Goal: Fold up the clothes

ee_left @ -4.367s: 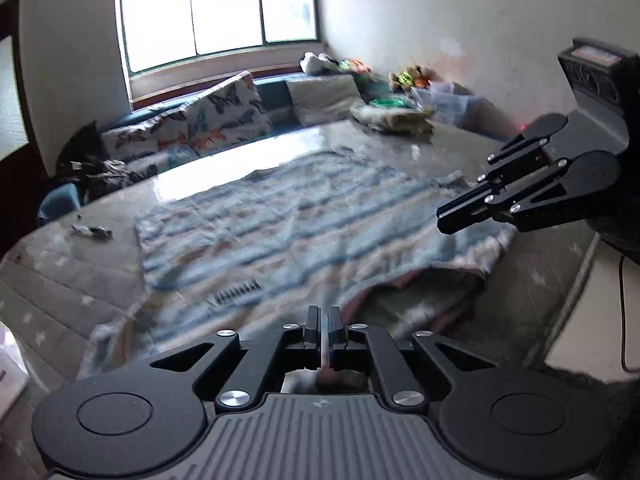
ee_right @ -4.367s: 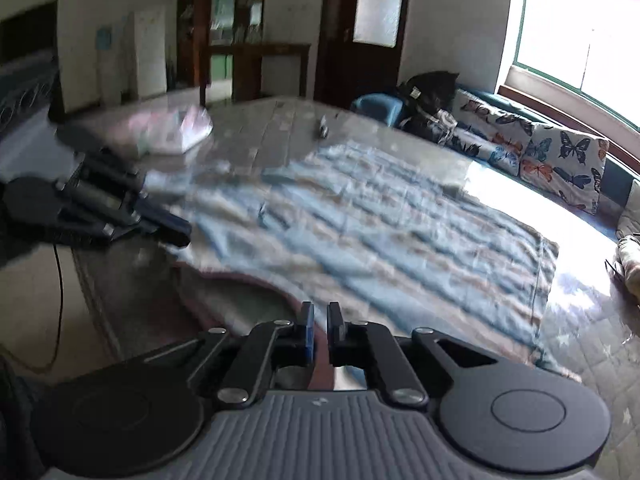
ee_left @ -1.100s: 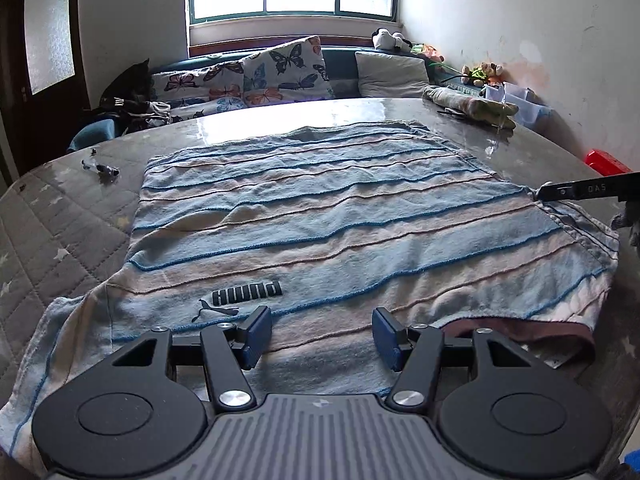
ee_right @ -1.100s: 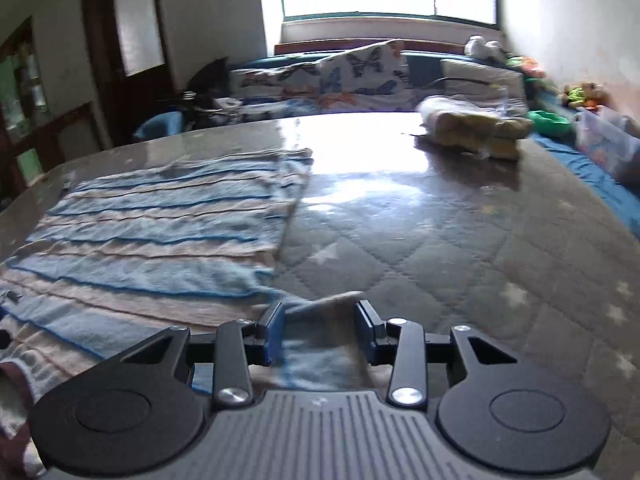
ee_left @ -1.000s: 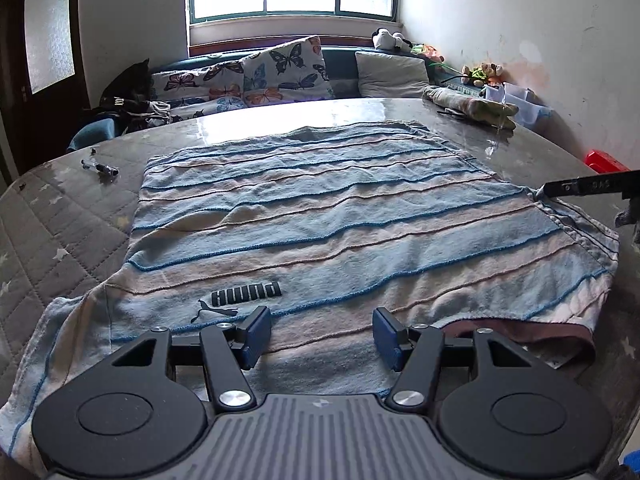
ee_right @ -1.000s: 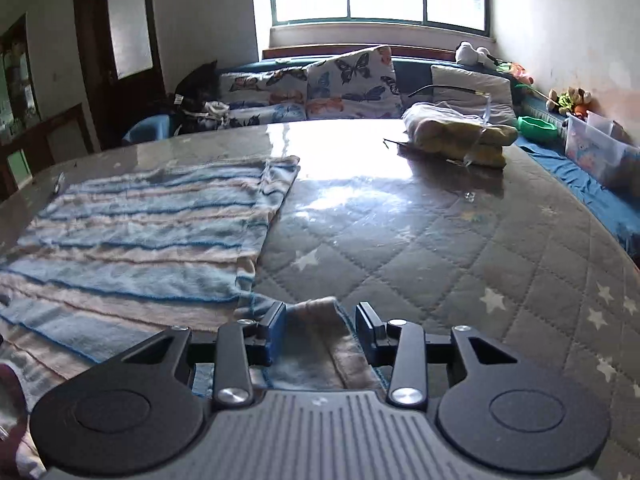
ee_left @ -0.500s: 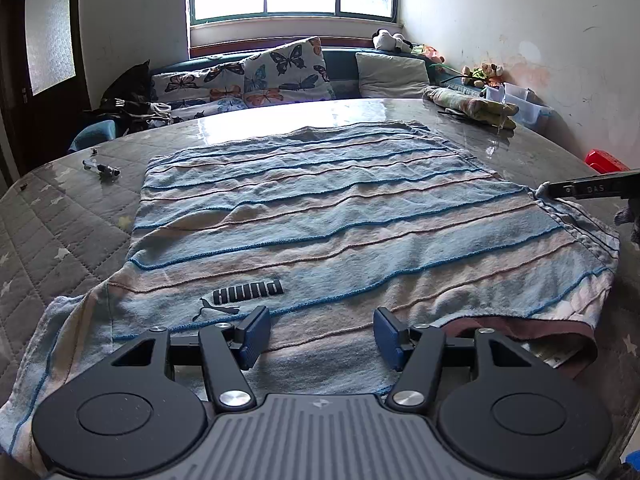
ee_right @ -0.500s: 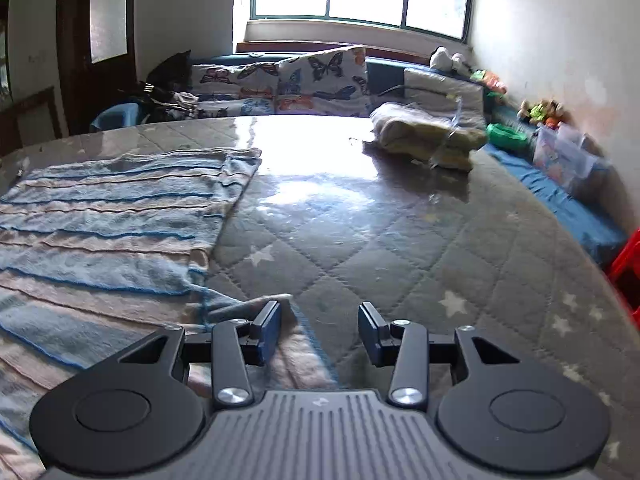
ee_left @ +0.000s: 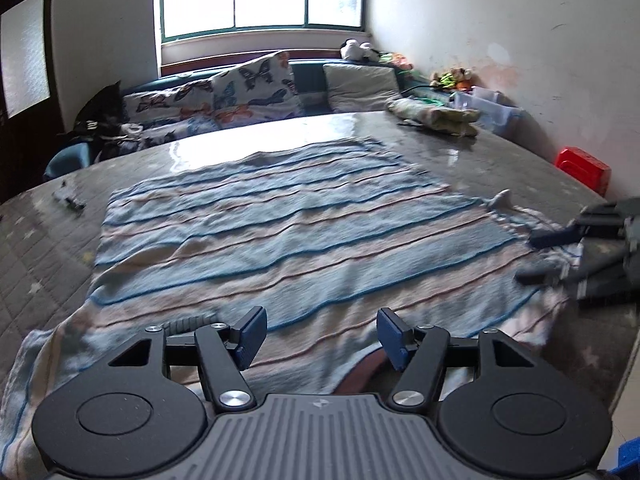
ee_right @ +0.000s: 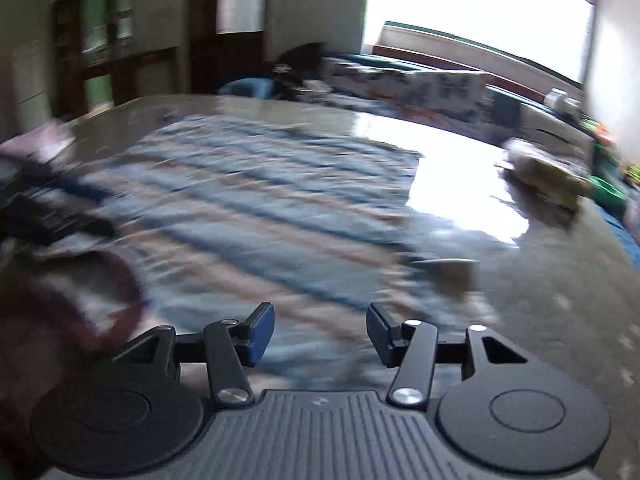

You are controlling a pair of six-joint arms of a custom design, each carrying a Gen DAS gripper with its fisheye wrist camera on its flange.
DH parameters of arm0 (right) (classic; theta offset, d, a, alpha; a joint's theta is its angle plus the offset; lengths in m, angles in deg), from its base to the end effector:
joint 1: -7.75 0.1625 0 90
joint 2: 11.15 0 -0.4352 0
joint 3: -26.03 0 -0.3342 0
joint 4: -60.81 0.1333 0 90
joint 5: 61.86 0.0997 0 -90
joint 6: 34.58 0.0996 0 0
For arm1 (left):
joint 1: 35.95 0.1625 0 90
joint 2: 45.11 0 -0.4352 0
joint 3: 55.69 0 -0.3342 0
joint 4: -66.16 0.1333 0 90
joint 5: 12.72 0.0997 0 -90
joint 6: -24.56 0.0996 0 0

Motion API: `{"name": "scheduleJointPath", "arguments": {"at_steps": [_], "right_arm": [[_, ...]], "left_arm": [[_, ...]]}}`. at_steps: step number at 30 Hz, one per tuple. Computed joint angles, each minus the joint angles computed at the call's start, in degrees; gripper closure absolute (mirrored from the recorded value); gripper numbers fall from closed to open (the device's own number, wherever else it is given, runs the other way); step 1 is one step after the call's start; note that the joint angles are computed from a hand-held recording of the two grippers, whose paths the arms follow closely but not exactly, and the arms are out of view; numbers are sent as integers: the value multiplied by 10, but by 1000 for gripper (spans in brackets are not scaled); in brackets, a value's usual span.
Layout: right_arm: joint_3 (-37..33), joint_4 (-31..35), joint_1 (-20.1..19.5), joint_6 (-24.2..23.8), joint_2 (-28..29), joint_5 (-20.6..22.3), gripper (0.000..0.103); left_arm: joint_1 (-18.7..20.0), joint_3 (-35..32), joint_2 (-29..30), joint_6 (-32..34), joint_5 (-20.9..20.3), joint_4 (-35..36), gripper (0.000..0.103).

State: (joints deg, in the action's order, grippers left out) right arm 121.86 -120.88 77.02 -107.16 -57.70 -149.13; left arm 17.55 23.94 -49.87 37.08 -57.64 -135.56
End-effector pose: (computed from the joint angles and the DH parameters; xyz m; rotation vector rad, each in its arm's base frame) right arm -0.1038 -0.6643 0.2189 1.1319 -2.2747 0.7206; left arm -0.2186 -0.6380 -0.1205 0.6740 2.2554 -0.9609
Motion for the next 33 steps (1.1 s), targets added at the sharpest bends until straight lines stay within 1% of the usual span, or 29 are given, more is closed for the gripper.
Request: {"name": "scheduleJointPath", "arguments": {"at_steps": [2,4,6,8,10,12,15,16,19,20,22,23,26,28,29,31,32,33], "right_arm": [[22,1,-1,-24,-6,3,51],[38,-6,-3,-34,-8,1,51],[51,-13,-6,-33,-14,5,51],[55,-7,-10,-23,-24,13,50],[54,2,-17,-1,-35,27,50],[51,-23,-23,25,-38,34,50],[34,-58,-31,75,-33,32,50],[25,-70,-34,96,-30,28,50],[-18,-104,-42,168,-10,-5,50],[-26,-109,-45,186,-7,-13,50],[-38,-115,-52,216,-4,-22,50],[-39,-114,-55,230,-4,-22,50],[-39,-108,-60,247,-6,-15,54],[-36,-123,-60,246,-1,-17,55],[-35,-129,-60,248,1,-15,63],[-34,-132,-59,260,3,-13,74],[-34,-133,-59,266,3,-12,82],[-33,-132,-59,273,2,-8,86]], "left_arm": [[-2,-8,4,2,-8,4,39],[-2,-20,9,4,-14,11,38],[-3,-32,15,6,-19,21,37],[-4,-44,20,11,-25,29,35],[-6,-53,26,15,-31,34,33],[-7,-62,30,18,-36,39,30],[-8,-76,38,18,-44,49,25],[-9,-81,41,18,-46,54,22],[-11,-91,49,18,-48,64,18],[-11,-93,51,17,-50,66,13],[-12,-98,54,16,-54,70,8],[-13,-100,56,18,-55,72,8],[-14,-108,63,22,-57,79,3],[-15,-112,66,23,-57,82,2],[-15,-113,67,23,-57,84,1],[-15,-114,69,24,-57,84,0],[-15,-115,69,23,-57,84,0],[-15,-115,69,23,-57,84,0]]}}
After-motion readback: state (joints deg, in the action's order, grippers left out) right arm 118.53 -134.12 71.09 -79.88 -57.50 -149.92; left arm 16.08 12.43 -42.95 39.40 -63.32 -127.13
